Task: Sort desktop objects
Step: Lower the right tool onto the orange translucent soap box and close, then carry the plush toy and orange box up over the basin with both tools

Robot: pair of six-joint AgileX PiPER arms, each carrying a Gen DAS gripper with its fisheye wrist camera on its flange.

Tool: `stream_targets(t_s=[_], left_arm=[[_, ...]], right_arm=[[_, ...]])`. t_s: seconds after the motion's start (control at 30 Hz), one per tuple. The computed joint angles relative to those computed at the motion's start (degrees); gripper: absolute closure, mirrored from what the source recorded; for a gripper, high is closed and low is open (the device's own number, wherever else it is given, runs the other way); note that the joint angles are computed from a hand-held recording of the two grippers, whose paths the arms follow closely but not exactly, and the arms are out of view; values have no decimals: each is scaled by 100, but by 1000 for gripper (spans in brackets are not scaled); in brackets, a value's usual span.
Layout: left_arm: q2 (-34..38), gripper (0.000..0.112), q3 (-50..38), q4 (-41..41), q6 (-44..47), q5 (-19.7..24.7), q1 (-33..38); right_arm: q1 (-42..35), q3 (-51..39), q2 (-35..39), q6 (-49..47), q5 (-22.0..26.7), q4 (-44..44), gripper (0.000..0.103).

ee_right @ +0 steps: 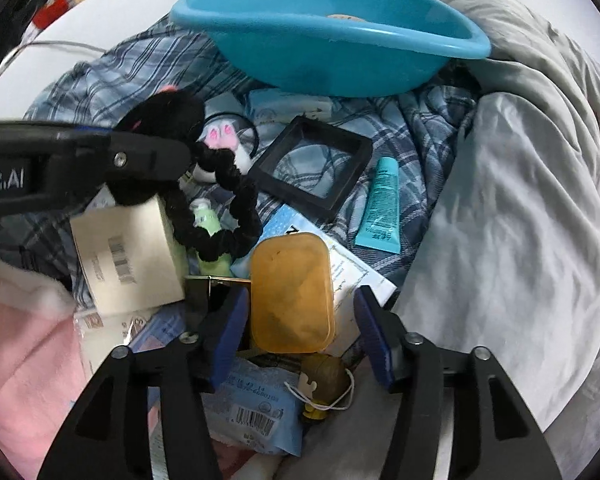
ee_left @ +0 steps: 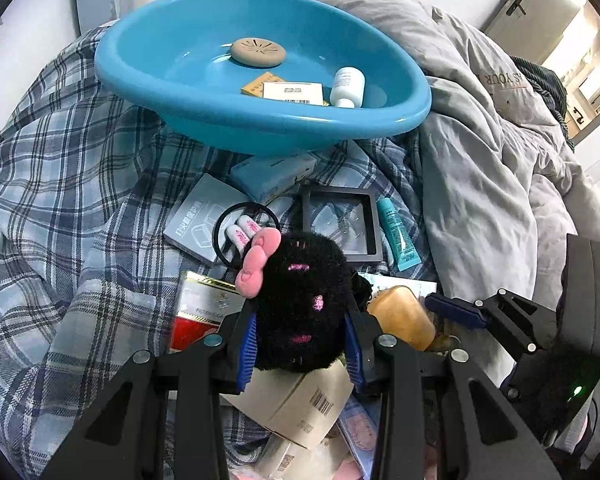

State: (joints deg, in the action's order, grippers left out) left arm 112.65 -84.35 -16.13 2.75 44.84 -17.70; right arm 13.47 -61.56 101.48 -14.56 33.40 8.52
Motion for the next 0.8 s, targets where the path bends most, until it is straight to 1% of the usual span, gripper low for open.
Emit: stream_targets(t_s=[0.07, 0.2, 0.23, 0.27, 0.3, 0.33, 0.43, 0.53, 0.67, 0.73, 0.8], left_arm=[[3, 74, 1, -21, -6, 9, 12], [2, 74, 7, -21, -20, 4, 18], [2, 74, 7, -29, -20, 2, 22], [0, 74, 12, -42, -11, 1, 32], [4, 74, 9, -44, -12, 3, 39], [10, 74, 3, -44, -14, 7, 46], [19, 74, -7, -50, -4, 11, 55], [8, 74, 1, -66, -6, -8, 62], [-72, 74, 64, 22, -193, -132, 78], [-115, 74, 107, 131, -458, -227, 83], [-122, 74, 107, 174, -483, -231, 71]], right_arm=[[167, 44, 14, 303, -99, -416, 45], [579, 175, 25, 1282, -313, -1697, 44], [607, 192, 13, 1431, -364, -1839, 44], [595, 182, 11, 1446, -390, -1827, 47], [540, 171, 8, 1314, -415, -1657, 52], [428, 153, -1, 971, -433, -1265, 61], [13, 127, -57, -28, -386, -36, 62], [-298, 141, -113, -426, -452, 622, 62], [-389, 89, -126, -304, -640, 903, 62], [-397, 97, -130, -126, -748, 828, 62], [-420, 95, -110, -129, -790, 867, 62]])
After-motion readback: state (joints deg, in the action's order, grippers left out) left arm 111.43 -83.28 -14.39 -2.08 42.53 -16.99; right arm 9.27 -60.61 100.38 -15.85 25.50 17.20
